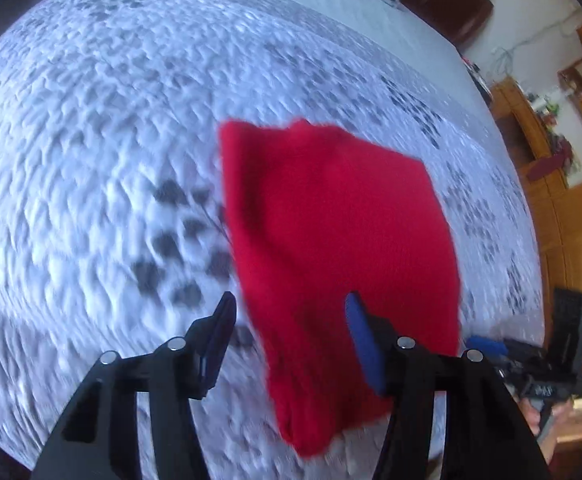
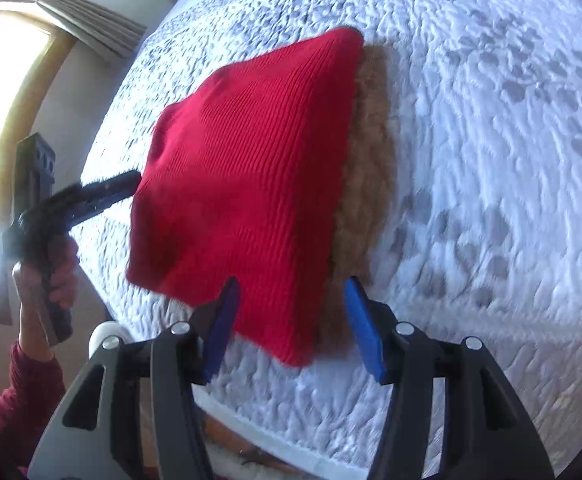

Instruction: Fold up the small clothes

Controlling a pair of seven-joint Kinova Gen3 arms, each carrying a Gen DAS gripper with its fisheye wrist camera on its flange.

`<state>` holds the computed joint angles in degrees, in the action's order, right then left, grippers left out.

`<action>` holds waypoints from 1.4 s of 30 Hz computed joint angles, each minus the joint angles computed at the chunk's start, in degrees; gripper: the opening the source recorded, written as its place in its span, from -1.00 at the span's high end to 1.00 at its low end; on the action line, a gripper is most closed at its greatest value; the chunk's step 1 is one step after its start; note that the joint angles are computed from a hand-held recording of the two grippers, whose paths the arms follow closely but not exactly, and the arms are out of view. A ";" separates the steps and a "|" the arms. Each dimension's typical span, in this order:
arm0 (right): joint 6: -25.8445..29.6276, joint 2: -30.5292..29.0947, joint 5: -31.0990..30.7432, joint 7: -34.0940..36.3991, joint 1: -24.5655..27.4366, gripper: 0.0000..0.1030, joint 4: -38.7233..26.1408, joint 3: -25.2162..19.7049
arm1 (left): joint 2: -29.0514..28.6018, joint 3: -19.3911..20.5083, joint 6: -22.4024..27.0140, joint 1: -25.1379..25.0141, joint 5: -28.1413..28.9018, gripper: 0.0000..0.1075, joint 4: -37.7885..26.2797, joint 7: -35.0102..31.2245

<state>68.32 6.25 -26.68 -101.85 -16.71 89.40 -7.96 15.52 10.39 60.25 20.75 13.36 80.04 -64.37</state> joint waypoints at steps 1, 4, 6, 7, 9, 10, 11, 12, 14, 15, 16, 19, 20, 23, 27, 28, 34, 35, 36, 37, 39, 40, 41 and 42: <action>0.15 -0.15 -0.18 -0.04 -0.28 -0.07 0.41 -0.28 | -0.67 0.17 0.48 0.99 -0.02 -0.08 0.59 0.16; 0.22 -0.06 -0.19 -0.81 -1.04 -0.07 1.21 -0.66 | -0.41 1.13 3.90 4.68 -3.81 -0.09 0.14 3.23; 0.30 0.06 -0.86 -1.59 -1.06 -0.05 2.02 -0.56 | 0.00 1.37 4.57 6.32 -4.88 -0.06 0.66 4.55; 0.45 0.46 -1.03 -2.24 -1.11 -0.01 2.24 -0.52 | 0.33 1.42 4.62 6.89 -5.02 -0.03 1.11 5.27; 0.98 1.09 -0.07 -3.46 -1.64 0.36 1.92 -0.68 | 0.84 1.39 4.20 6.63 -3.54 0.50 2.00 5.99; 1.58 1.50 0.90 -4.30 -2.11 0.51 1.45 -0.83 | 0.67 0.86 3.37 7.07 -3.23 0.52 2.66 6.76; 2.10 1.65 2.56 -5.56 -2.91 0.68 0.80 -1.06 | 0.82 1.18 3.47 7.04 -3.86 0.61 2.37 7.18; 2.41 1.43 3.76 -6.07 -3.50 0.73 0.28 -1.28 | 0.94 1.15 4.19 7.58 -4.84 0.68 1.72 7.70; 3.07 0.75 6.26 -7.33 -4.75 0.77 -0.79 -1.68 | 0.67 1.15 5.25 8.44 -6.44 0.72 0.63 8.35; 3.48 0.48 7.39 -7.99 -5.29 0.78 -1.22 -1.81 | 0.81 1.15 5.85 8.78 -7.29 0.73 0.02 8.41; 3.74 0.25 8.39 -8.59 -5.74 0.79 -1.43 -1.91 | 0.96 1.20 6.40 9.15 -8.08 0.74 -0.28 8.27; 4.13 0.07 10.15 -9.08 -6.40 0.81 -0.73 -2.01 | 1.32 1.09 5.74 9.55 -8.92 0.74 0.74 8.22; 4.10 0.40 11.00 -9.54 -6.90 0.81 -0.37 -2.21 | 1.34 1.04 4.93 9.85 -9.39 0.74 1.44 8.31; 3.23 1.07 12.21 -10.12 -7.71 0.81 0.66 -2.38 | 0.99 0.99 2.85 10.10 -9.75 0.74 3.14 8.72; 2.50 0.85 11.24 -9.78 -7.36 0.81 1.43 -2.15 | 0.17 1.17 0.78 9.79 -9.51 0.73 4.71 8.34; 2.38 0.76 11.26 -9.74 -7.32 0.81 1.57 -2.12 | -0.08 1.20 0.39 9.49 -9.13 0.73 5.09 8.19; 1.97 0.95 14.16 -13.22 -9.36 0.78 1.23 -2.85 | -2.24 1.28 -1.09 9.15 -9.12 0.72 7.86 8.79; 1.94 0.92 14.25 -13.40 -9.42 0.77 1.27 -2.81 | -2.41 1.33 -1.27 9.12 -9.19 0.72 8.07 8.97; 1.33 0.94 14.29 -14.15 -9.71 0.77 1.42 -2.91 | -2.66 1.40 -1.55 9.10 -9.17 0.72 8.44 9.20; 1.22 0.88 14.18 -14.34 -9.69 0.76 1.53 -2.86 | -2.83 1.46 -1.70 9.09 -9.15 0.71 8.64 9.47; 0.89 1.19 14.64 -15.66 -10.33 0.69 1.26 -3.07 | -2.91 1.55 -1.77 9.24 -9.38 0.67 8.63 10.31; 0.91 0.92 14.85 -15.82 -10.31 0.67 1.36 -2.98 | -2.90 1.59 -1.46 9.50 -9.87 0.65 8.38 10.82; 0.83 0.50 15.20 -16.22 -10.42 0.59 1.46 -2.98 | -2.89 1.63 -0.81 9.72 -10.37 0.57 7.94 11.18; 0.93 -0.12 15.59 -16.18 -10.35 0.52 1.62 -2.93 | -3.02 1.61 0.13 10.09 -11.08 0.53 7.33 11.97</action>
